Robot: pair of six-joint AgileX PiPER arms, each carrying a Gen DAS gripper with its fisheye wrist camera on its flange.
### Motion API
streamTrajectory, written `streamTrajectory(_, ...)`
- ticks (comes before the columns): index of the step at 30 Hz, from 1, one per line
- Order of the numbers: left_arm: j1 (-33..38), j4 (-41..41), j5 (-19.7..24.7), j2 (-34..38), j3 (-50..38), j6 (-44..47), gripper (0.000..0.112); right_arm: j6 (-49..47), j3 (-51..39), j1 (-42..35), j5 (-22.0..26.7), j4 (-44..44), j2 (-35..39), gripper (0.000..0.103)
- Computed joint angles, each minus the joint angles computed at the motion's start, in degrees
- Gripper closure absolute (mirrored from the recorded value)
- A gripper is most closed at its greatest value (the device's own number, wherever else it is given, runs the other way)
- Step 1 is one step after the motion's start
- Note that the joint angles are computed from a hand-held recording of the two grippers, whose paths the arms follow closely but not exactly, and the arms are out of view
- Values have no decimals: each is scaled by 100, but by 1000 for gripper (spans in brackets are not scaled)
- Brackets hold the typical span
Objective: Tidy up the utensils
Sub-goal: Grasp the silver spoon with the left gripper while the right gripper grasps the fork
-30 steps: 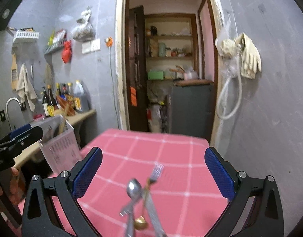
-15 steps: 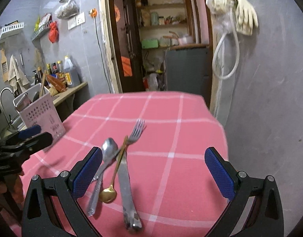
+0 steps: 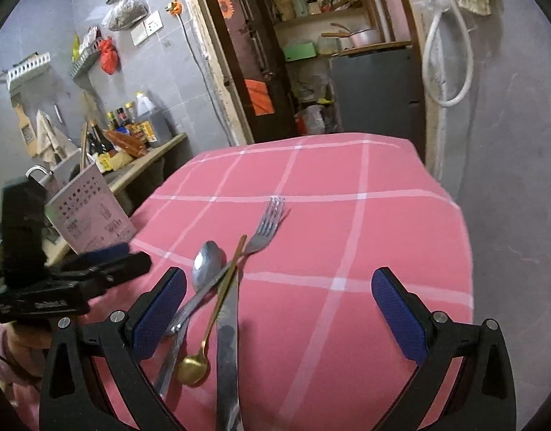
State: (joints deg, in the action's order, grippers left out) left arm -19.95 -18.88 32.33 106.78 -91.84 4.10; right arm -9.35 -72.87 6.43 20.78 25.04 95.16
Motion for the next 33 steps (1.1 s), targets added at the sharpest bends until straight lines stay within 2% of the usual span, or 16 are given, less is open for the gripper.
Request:
streamTrajectory(1,50,-243,150,123,-141,202,25,-229,-82,-61,54,262,90,5)
streamTrajectory(3,156,-643,494,385,-449,499,32,-584,-274,-167,188,683,292,21)
streamTrajectory(6,278,-1088,897,699,-790,770,44,-784,-568,-245,418,961,568,29)
streamTrajectory(8,352,-1387,1090,844,-937,963,51,-613,-926,-229,647,743,839,35)
streamTrajectory(11,394,-1588,1331,1138,-1341,1091,53,-349,-1553,-189,1013,387,1292,46)
streamTrajectory(20,440,-1829,2004,1841,-2465,1170,69,-357,-3629,-218,2339,319,2666,58)
streamTrajectory(25,577,-2231,2317,2118,-2821,1321,71,-445,-4360,-310,2786,600,3142,62)
streamTrajectory(30,644,-2456,2614,2382,-3198,1404,72,-384,-5113,-364,3232,738,3605,73)
streamTrajectory(33,658,-2437,2779,2492,-3376,1294,87,-370,-5320,-365,3379,796,3748,81)
